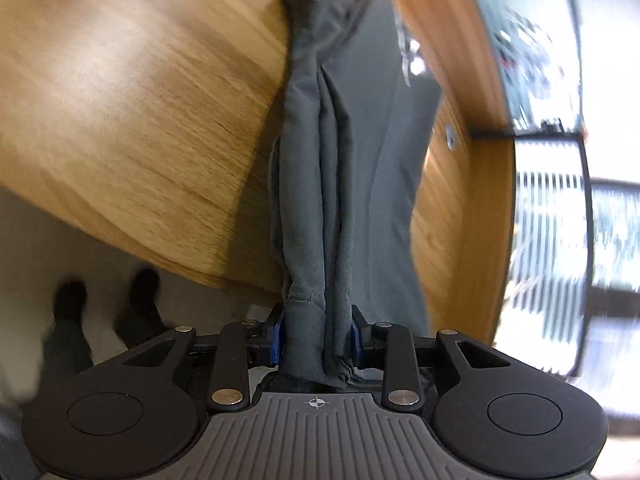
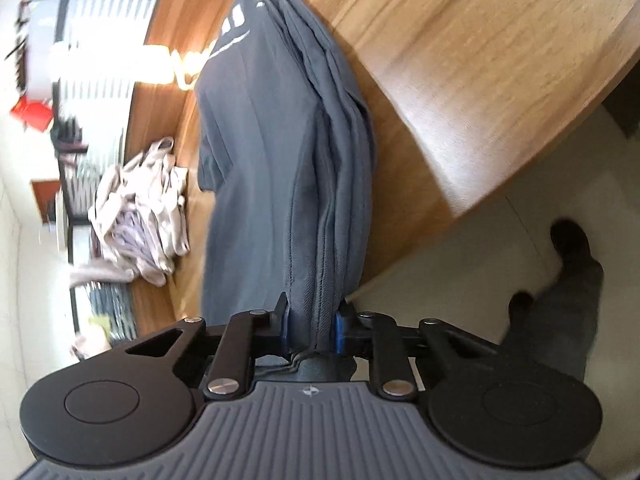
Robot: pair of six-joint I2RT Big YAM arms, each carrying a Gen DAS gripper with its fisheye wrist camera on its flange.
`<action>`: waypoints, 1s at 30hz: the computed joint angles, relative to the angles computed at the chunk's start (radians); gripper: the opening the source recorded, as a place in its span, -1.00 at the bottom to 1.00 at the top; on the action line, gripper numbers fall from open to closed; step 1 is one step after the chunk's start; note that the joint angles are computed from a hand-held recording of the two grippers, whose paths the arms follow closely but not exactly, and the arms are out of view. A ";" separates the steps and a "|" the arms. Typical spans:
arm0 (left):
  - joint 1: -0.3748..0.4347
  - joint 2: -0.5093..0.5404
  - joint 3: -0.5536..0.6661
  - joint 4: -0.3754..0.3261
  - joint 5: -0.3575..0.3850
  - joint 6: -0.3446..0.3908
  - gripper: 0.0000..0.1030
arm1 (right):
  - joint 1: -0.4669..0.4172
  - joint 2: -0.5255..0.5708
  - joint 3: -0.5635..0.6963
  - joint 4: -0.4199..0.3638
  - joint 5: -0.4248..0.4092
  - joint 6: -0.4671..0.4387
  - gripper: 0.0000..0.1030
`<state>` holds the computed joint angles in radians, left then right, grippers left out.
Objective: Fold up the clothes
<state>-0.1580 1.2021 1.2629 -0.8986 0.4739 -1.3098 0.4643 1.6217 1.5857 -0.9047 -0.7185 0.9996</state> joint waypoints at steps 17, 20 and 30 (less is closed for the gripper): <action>0.058 0.183 0.372 -0.354 0.007 0.065 -0.17 | -0.061 0.252 0.464 -0.293 -0.095 0.298 -0.65; 0.071 0.194 0.461 -0.464 -0.051 0.321 -0.17 | -0.062 0.260 0.475 -0.356 -0.116 0.277 -0.67; 0.106 0.339 0.493 -0.280 0.052 0.689 -0.42 | -0.037 0.163 0.314 -0.286 -0.065 0.375 -0.69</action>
<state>-0.0523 1.5415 1.7557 -1.1789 0.5261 -0.6205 0.4270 1.7850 1.8996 -1.1902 -0.7837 1.3744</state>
